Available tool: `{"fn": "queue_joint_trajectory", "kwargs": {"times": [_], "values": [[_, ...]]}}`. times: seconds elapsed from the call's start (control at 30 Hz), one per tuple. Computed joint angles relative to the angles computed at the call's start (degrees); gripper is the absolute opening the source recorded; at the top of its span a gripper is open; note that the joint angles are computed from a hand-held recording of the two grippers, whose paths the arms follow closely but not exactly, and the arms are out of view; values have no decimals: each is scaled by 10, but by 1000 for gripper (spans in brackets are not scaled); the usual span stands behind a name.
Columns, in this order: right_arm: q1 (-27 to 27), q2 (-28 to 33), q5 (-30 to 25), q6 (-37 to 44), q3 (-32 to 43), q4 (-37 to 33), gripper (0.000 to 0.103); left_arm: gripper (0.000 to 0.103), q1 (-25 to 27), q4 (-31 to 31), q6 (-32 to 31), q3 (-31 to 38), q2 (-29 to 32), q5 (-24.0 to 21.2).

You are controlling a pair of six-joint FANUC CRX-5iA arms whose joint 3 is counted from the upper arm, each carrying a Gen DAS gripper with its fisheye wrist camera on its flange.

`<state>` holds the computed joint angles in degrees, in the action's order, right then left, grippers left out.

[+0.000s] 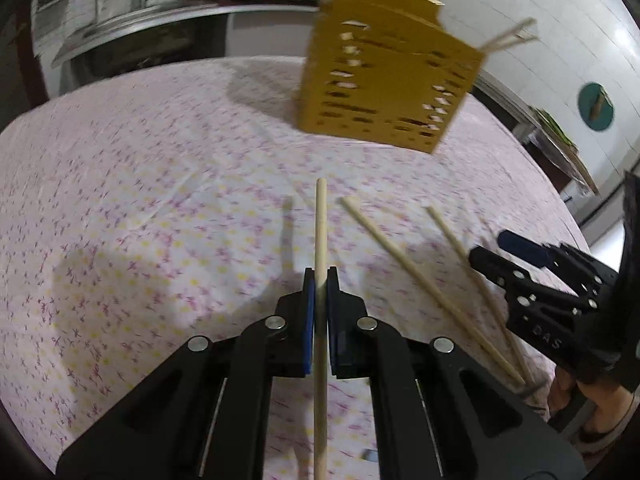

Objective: Organize utensils
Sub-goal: 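Grasp a chopstick with the left tool while the right tool grasps another chopstick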

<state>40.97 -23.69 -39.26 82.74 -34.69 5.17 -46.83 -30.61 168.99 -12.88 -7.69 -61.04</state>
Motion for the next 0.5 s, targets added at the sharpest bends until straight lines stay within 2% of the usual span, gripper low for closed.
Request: {"fn": "queue_joint_trajectory", "kwargs": {"times": [0.3,0.4,0.5], "values": [[9,42,-32,-15,28,16,35,4,38,43,-35,-7,2,6],[13,61,-51,-18,49,11,26,4,63,69,-62,-14,0,20],[11,66,-54,-22,57,4,11,4,79,89,-82,-19,-2,30]]}}
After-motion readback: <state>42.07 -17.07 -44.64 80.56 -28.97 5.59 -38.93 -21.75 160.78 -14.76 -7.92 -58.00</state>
